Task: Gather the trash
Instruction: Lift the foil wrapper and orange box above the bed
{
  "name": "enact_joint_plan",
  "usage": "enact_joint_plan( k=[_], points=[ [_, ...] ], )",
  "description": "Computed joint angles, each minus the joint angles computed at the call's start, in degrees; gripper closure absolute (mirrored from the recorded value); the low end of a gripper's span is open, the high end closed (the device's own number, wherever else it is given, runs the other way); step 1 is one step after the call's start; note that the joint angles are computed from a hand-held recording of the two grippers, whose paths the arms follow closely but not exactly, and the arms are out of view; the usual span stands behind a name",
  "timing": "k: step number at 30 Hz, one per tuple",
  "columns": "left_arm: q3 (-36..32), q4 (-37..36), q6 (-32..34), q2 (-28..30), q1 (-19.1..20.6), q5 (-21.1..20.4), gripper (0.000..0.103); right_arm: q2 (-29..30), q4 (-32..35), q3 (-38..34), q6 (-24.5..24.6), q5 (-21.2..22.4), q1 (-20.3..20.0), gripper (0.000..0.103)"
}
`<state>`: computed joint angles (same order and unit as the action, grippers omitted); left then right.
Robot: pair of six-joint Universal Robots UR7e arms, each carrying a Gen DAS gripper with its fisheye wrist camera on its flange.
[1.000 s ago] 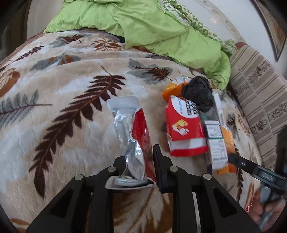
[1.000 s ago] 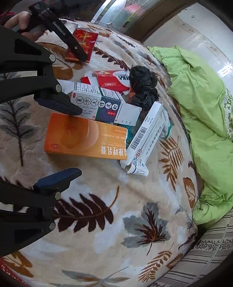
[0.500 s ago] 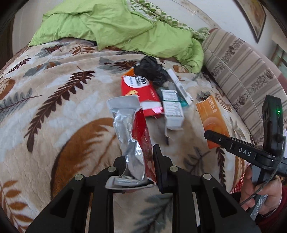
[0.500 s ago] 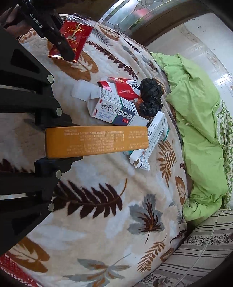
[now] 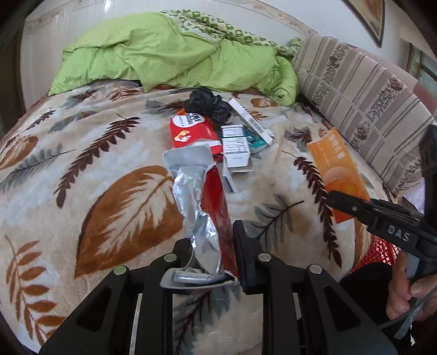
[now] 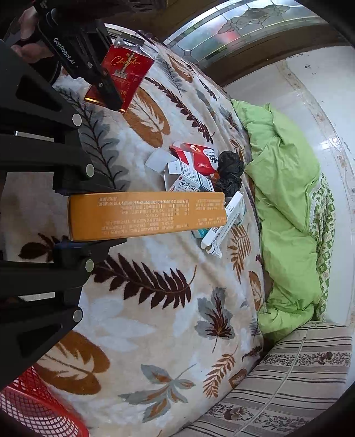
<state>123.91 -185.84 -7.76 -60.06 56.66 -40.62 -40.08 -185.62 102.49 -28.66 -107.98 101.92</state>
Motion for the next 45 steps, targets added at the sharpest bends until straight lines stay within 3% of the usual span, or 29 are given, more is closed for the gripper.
enact_joint_plan(
  k=[8,14,45],
  points=[
    [-0.4,-1.7,-1.5,2.6,-1.7,9.3,0.081,-0.8,-0.1,0.3,1.3,0.9,-1.1,0.078],
    [-0.2,-1.3,-4.0,2.7,-1.7,12.6,0.081,-0.6,-0.6,0.3,0.9,0.1,-0.8,0.078],
    [-0.3,-1.9,-3.3,3.4,-2.1,13.6,0.081,-0.1,-1.1,0.0,0.9,-1.5,-0.5,0.078]
  ],
)
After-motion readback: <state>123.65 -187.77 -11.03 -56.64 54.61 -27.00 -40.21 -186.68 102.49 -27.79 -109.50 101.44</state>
